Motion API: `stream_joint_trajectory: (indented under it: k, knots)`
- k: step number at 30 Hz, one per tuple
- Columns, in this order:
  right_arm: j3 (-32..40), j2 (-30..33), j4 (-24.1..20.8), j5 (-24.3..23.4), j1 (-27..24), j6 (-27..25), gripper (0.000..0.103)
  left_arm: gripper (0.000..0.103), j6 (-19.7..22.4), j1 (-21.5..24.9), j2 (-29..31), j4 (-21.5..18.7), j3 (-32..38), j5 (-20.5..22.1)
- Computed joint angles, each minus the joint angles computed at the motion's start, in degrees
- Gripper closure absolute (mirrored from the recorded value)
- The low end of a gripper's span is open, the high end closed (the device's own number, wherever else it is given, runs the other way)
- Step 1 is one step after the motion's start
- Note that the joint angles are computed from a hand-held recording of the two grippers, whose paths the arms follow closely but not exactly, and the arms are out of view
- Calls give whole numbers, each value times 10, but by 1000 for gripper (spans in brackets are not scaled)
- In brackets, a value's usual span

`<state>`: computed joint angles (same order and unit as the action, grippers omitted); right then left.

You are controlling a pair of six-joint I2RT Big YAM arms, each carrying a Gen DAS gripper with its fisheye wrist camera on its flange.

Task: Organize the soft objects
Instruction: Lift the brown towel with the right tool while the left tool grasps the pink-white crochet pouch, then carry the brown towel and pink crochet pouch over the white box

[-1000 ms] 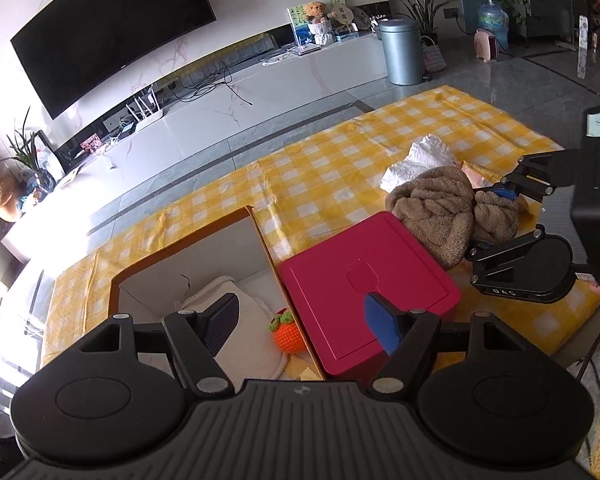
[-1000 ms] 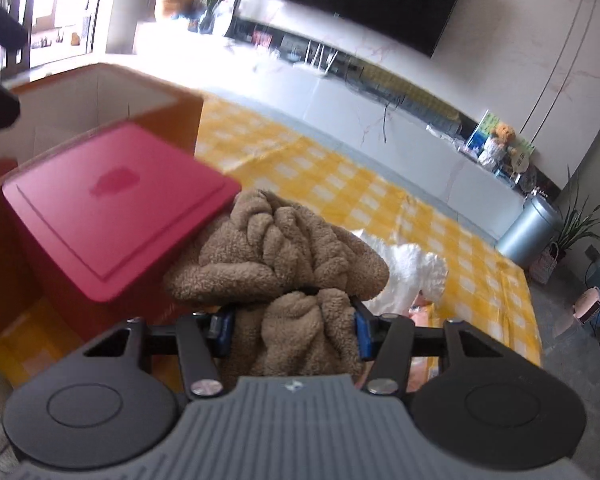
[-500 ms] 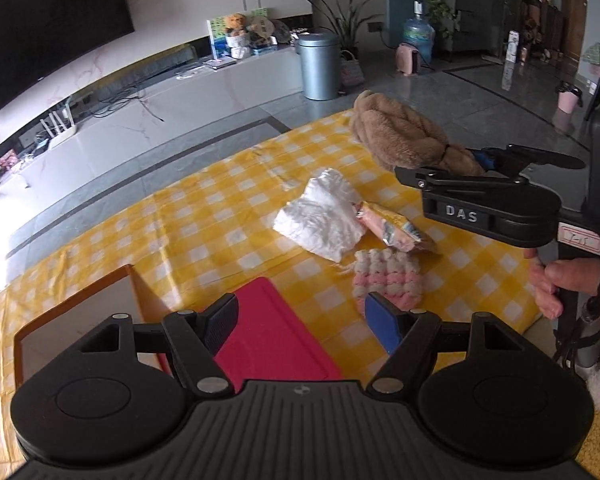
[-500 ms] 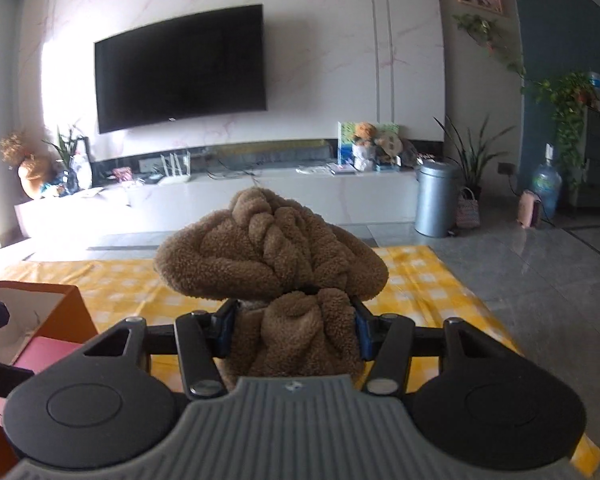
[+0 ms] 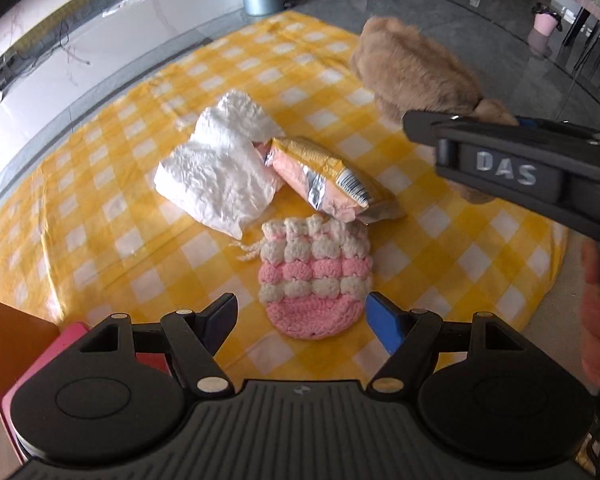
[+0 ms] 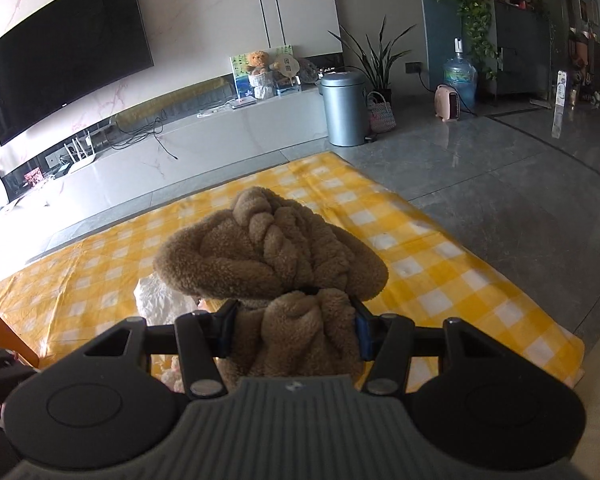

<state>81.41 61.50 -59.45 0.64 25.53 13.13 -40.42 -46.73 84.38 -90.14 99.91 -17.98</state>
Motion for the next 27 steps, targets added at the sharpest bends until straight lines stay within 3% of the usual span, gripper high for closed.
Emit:
stream_joint_trajectory:
  k: [2,6,10,15,17,19,23,27]
  knots:
    - [1,3,2,-6,-4,1,49,17,-2,10,3,20,-12,8]
    - [1,8,-5,-12,-4,-3,49,17,-10,26,32,23,-7,20]
    - [3,16,-11,-12,-2,-10,49,5,-14,41,47,39,-13,45]
    - [2,16,-10,-17,-7,-8,49,2,0,49,49,63,-34,64]
    - [2,17,-11,-15,-7,-8,49,15,0,51,35,90,-59,68]
    - [2,17,-13,-9,-4,-9,49,30,13,46,36,82,-56,54]
    - [6,21,-16,-1,0,-8,49,41,8,27,46,31,-26,41]
    - [7,23,-16,0,5,-13,49,50,6,12,24,23,-17,38]
